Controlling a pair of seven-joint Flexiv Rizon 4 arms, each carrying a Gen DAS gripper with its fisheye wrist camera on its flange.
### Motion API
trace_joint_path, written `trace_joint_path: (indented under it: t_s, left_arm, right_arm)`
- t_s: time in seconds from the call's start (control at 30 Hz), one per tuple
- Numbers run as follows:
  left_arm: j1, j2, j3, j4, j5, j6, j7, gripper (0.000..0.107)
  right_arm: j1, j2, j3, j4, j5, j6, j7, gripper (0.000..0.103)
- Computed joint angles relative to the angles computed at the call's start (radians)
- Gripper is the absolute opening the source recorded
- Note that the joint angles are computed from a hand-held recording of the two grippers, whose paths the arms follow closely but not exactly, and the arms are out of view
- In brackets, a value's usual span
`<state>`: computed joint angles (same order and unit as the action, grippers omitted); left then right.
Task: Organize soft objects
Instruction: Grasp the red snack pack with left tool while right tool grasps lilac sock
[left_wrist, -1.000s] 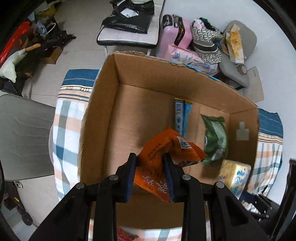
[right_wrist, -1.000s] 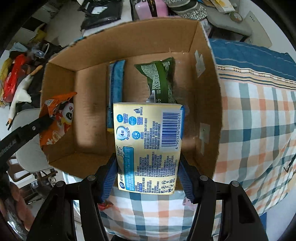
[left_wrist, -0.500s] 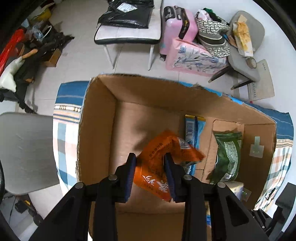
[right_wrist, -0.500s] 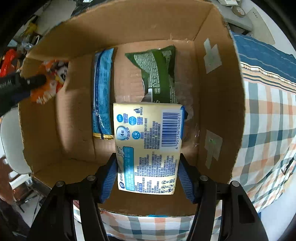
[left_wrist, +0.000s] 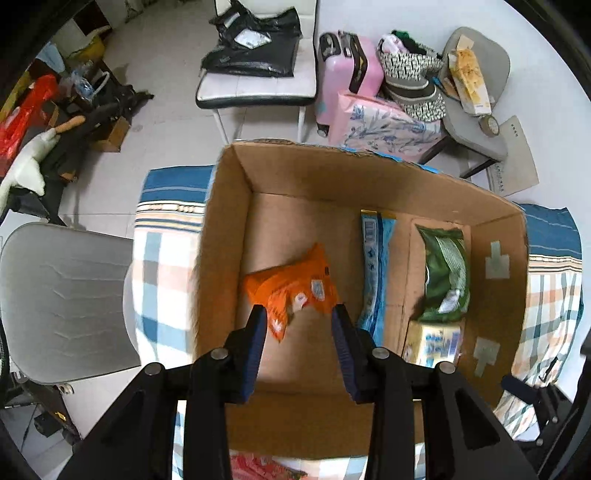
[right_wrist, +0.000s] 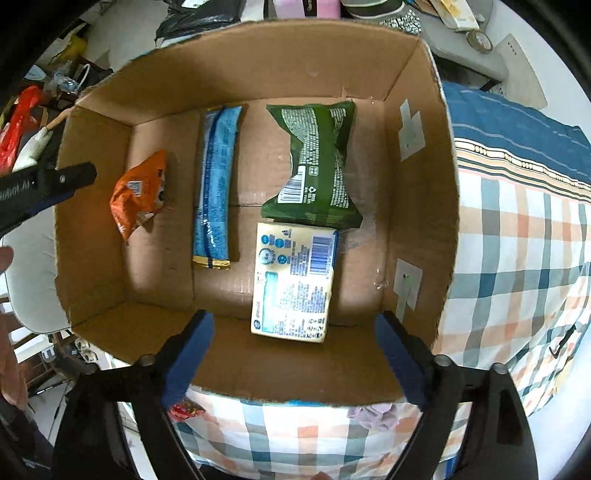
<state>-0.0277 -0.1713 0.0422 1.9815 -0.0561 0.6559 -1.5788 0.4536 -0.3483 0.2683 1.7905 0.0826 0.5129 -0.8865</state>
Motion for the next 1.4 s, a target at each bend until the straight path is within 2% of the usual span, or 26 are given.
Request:
trace_joint_path:
  t_s: [0.03,0.13,0.2,0.27,0.57,0.73,1.17,1.4]
  left_arm:
    - [-0.004,0.028,0.004,0.022,0.004,0.004,-0.001,0.035]
    - [-0.007,0.089,0.006,0.074,-0.005,0.019,0.013,0.047]
    - [-0.011,0.128,0.006,0.103,0.015,0.035,0.006,0.076]
    - [-0.016,0.172,0.004,0.134,0.038,0.056,0.003,0.088]
    - [-0.021,0.35,-0.004,0.248,0.051,0.119,-0.012,0.09]
    - [-0.02,0.441,-0.014,0.282,0.065,0.087,-0.038,0.09]
    - [-0.02,0.593,-0.016,0.325,0.042,0.021,-0.04,0.09]
    - [0.006,0.659,-0.016,0.391,0.075,-0.021,-0.107,0.09]
  right_arm:
    - [0.0,0.006,0.0,0.006,-0.004,0.006,-0.001,0.095]
    - [0.009,0.04,0.002,0.033,-0.022,0.028,0.017,0.103]
    - [0.016,0.064,0.004,0.055,-0.035,0.044,0.035,0.103]
    - [0.024,0.084,0.007,0.078,-0.048,0.06,0.055,0.103]
    - [0.054,0.198,0.019,0.181,-0.14,0.112,0.159,0.103]
    - [0.065,0.262,0.035,0.213,-0.159,0.106,0.181,0.103]
    - [0.09,0.421,0.07,0.259,-0.139,0.085,0.202,0.103]
    - [0.088,0.494,0.076,0.307,-0.11,0.086,0.204,0.103]
